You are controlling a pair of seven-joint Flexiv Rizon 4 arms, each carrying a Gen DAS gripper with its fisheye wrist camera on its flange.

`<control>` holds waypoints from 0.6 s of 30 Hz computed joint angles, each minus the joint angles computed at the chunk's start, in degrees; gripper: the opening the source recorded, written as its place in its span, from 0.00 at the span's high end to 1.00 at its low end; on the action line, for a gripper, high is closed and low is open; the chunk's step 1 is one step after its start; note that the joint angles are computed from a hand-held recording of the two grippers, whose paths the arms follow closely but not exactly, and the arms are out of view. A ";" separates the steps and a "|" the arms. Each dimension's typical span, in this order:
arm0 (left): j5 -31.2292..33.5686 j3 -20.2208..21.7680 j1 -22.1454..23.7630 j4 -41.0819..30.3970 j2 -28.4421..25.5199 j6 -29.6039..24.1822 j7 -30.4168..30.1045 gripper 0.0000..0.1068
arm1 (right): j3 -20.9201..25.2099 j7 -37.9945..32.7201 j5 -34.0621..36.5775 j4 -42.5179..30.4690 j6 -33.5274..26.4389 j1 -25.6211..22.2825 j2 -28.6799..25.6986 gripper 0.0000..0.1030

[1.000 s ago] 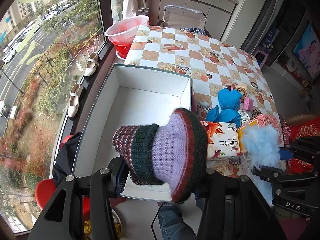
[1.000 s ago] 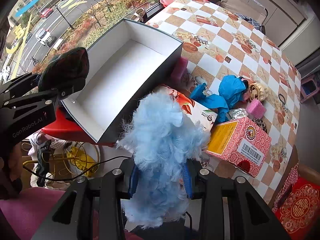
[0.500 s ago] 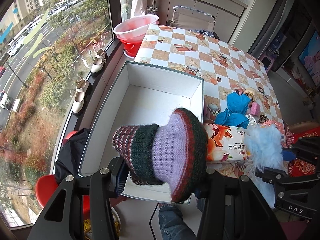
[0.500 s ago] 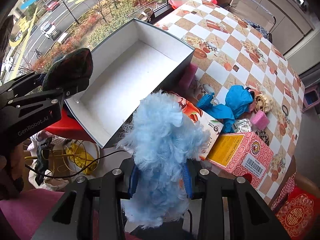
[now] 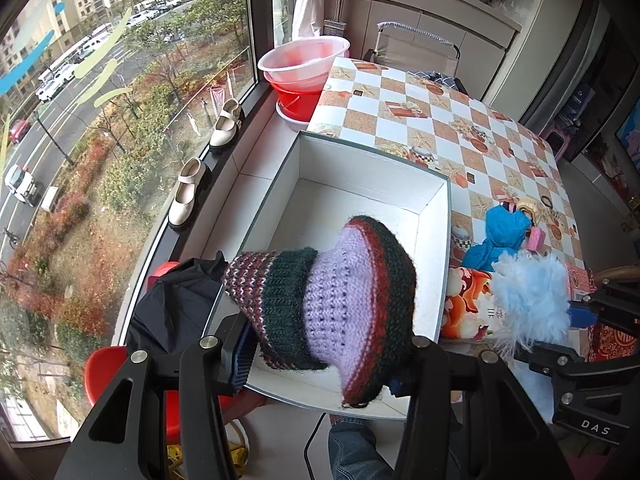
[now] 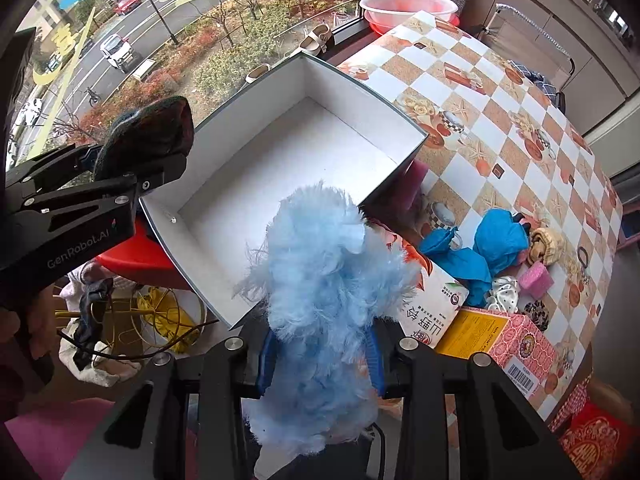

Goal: Organize soft objects
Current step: 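Lower the hat into the white box with the left tool while the right tool lowers the duster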

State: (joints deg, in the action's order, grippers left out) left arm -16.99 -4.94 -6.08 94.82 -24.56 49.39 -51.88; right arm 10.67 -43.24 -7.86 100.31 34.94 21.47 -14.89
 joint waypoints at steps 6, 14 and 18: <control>4.44 1.87 -0.84 -1.99 -1.96 -0.03 -2.67 0.49 | 0.31 -3.21 2.97 -3.58 1.14 -0.39 -3.41 0.64; 7.15 2.48 -0.74 -2.46 -2.78 -1.77 -4.57 0.49 | 0.37 -7.22 3.64 -8.48 1.23 0.38 -7.36 0.64; 8.04 2.73 -0.72 -2.90 -3.18 -2.28 -5.34 0.49 | 0.22 -8.33 3.79 -9.65 1.08 0.54 -8.49 0.64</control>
